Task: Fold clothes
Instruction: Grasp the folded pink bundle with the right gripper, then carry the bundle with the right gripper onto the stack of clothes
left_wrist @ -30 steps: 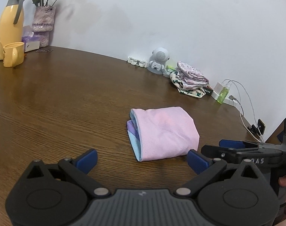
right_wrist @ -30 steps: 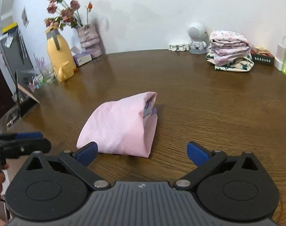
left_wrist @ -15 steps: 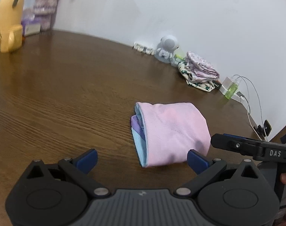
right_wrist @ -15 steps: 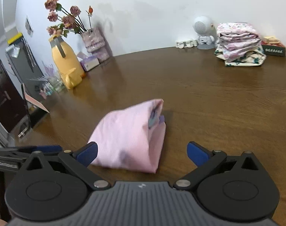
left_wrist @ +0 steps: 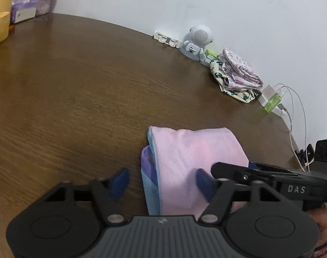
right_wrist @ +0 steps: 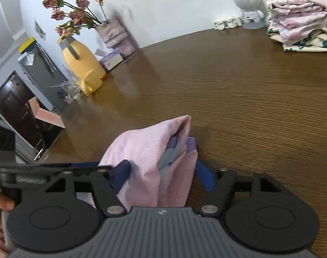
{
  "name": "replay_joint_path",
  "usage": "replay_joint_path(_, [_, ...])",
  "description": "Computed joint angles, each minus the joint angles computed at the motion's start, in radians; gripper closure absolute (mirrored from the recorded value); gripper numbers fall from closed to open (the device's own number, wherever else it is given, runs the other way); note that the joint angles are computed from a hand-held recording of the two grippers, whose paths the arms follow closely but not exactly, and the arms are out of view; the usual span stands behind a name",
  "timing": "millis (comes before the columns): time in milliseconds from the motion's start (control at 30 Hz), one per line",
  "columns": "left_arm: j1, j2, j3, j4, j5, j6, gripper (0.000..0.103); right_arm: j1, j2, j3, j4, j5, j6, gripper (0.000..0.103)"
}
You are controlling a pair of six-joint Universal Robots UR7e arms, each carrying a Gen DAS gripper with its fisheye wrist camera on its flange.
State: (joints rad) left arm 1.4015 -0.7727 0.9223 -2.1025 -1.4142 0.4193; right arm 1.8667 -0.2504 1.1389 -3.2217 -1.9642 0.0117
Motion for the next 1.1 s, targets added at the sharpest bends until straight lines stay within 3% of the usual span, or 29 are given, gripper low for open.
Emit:
replay_joint_path(33, [0.0, 0.007, -0.012, 0.01, -0.002, 0.003, 0.059, -0.001, 0.002, -0.001, -0.003, 0.006, -0.002, 0.038])
replay_joint_path(133, [0.003, 0.031, -0.063, 0.068, -0.02, 0.002, 0.069, -0.006, 0.005, 0.001, -0.015, 0.025, 0.0, 0.045])
replay_joint_path(200, [0.006, 0.041, -0.082, 0.084, -0.027, -0.001, 0.071, -0.009, 0.008, 0.001, -0.024, 0.035, 0.003, 0.054])
replay_joint_path(333, [0.009, 0.04, -0.075, 0.076, -0.036, -0.013, 0.075, -0.01, 0.018, -0.004, -0.039, 0.046, 0.016, 0.056])
replay_joint_path(400, [0.009, 0.037, -0.067, 0.066, -0.038, -0.019, 0.081, -0.011, 0.022, -0.007, -0.041, 0.055, 0.025, 0.066])
replay_joint_path(700, [0.016, 0.019, -0.021, 0.01, -0.083, -0.031, 0.093, -0.018, 0.023, 0.012, -0.089, 0.093, 0.087, 0.086])
replay_joint_path(1100, [-0.038, 0.004, 0.002, -0.046, -0.157, 0.0, 0.094, 0.016, -0.019, 0.074, -0.264, 0.027, 0.089, 0.088])
